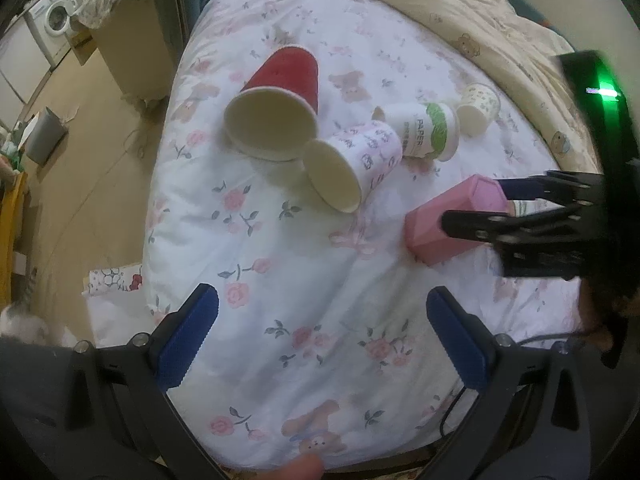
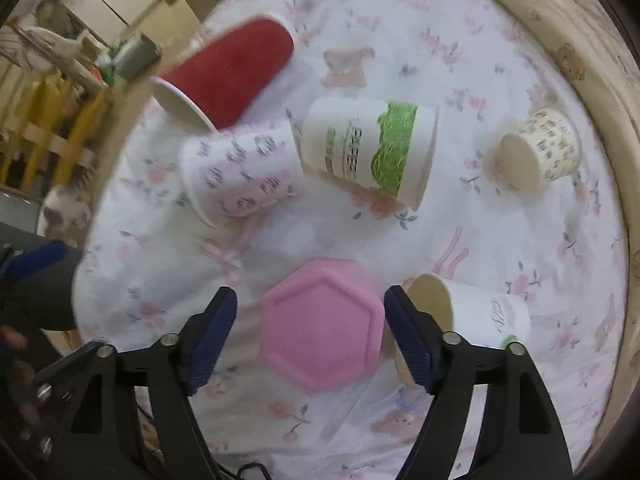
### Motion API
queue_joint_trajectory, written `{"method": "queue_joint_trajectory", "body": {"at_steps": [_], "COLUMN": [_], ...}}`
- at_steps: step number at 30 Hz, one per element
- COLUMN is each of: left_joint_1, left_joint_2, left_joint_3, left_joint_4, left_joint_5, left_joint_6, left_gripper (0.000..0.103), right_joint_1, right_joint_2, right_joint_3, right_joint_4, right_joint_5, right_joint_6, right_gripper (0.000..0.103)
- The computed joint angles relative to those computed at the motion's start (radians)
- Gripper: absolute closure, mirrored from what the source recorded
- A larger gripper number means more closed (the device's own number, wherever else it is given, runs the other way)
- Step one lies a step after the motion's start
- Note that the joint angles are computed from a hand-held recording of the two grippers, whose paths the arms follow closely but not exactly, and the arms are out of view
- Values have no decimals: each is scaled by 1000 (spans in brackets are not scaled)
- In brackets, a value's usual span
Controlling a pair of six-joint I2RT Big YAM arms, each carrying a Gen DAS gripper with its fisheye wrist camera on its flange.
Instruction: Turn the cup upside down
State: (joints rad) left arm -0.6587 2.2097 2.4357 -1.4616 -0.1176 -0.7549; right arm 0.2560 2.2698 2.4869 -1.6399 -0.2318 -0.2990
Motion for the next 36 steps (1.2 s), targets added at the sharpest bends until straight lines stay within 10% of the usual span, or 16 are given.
{"method": "queue_joint_trajectory", "body": {"at_steps": [12,27,36], "left_joint_1": [-38,-107,-111], "left_joint_2": [-120,-219,-184], "left_joint_3": [-136,-310,-273], "left_joint_4": [203,313,300], "left_joint_5": [-153,-328,-339], "left_joint_6": [55,-8,-3], "left_gripper": [0,0,0], "right_joint_1": [-91,-81,-77], "right_joint_2": [-559,-772,-752], "right_joint_3": [-742,-1083,-1081], "right_joint_4": [647,941,943], "right_joint_5": [-76,78,95], "right_joint_6": [261,390,418], "right_gripper": [1,1,1]}}
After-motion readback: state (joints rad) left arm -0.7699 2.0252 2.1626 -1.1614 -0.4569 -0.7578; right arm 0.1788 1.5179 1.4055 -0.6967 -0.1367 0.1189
